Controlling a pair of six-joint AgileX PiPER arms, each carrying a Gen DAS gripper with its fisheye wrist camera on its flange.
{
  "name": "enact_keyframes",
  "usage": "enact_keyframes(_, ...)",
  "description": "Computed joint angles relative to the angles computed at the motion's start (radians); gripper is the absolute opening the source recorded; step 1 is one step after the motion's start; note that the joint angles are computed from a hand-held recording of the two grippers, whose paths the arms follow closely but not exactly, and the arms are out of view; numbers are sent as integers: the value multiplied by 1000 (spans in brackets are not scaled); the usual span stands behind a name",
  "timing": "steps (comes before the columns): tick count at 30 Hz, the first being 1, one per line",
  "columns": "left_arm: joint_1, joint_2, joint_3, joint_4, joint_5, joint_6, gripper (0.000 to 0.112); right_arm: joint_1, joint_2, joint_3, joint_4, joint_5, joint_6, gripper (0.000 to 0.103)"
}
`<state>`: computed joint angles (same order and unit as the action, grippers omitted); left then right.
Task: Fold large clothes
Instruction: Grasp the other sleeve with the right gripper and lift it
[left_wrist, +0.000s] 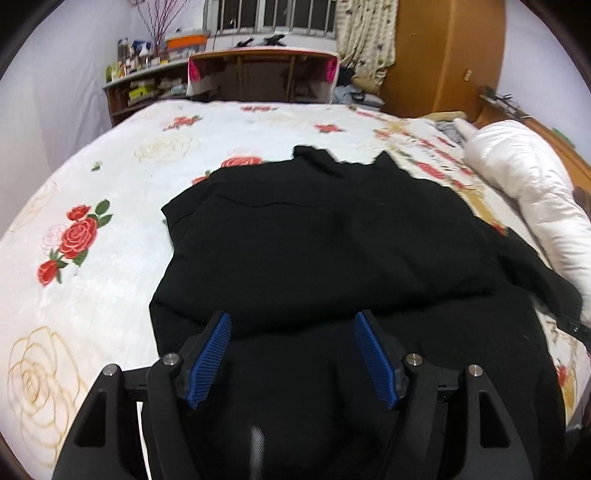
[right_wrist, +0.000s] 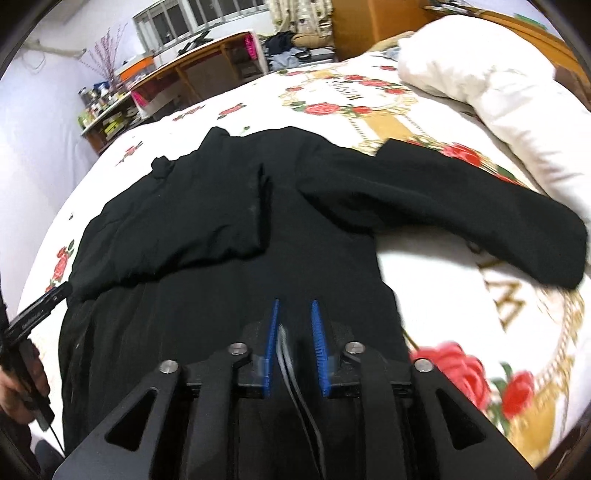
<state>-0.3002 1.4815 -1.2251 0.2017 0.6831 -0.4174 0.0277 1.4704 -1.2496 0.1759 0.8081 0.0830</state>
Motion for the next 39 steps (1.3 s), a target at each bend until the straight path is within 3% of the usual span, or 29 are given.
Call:
enact_keyframes(1,-29,-30,16,28,12,-37,71,-16,-31,19,12,11,-9,49)
enact_keyframes(2,-48,-55,25,46,26,-61,70,-36,-62,37,33,19,-23,70)
enact_keyframes(3,-67,-80,38,58,32,-83,70,-50,-84,49,51,21,-35,73)
enact_keyframes(12,-248,-228,82,185,169,-276,71,-197,-238,127,150,72,-113,73)
enact_keyframes(19,-281,-195,16,220,199,-290,71,-349,-234,152,244,67,-200,73)
enact_keyframes(24,-269,-133,-28,223,181,-282,71,-444,-154,157,285,29,-239,73)
enact_keyframes(32,-214,-12,-119,219,137,-266,71,-595,64,98,377,-79,-225,73)
enact_keyframes(39,-183,85,-174,214,114,-253,71,-698,263,25,512,-115,-249,73)
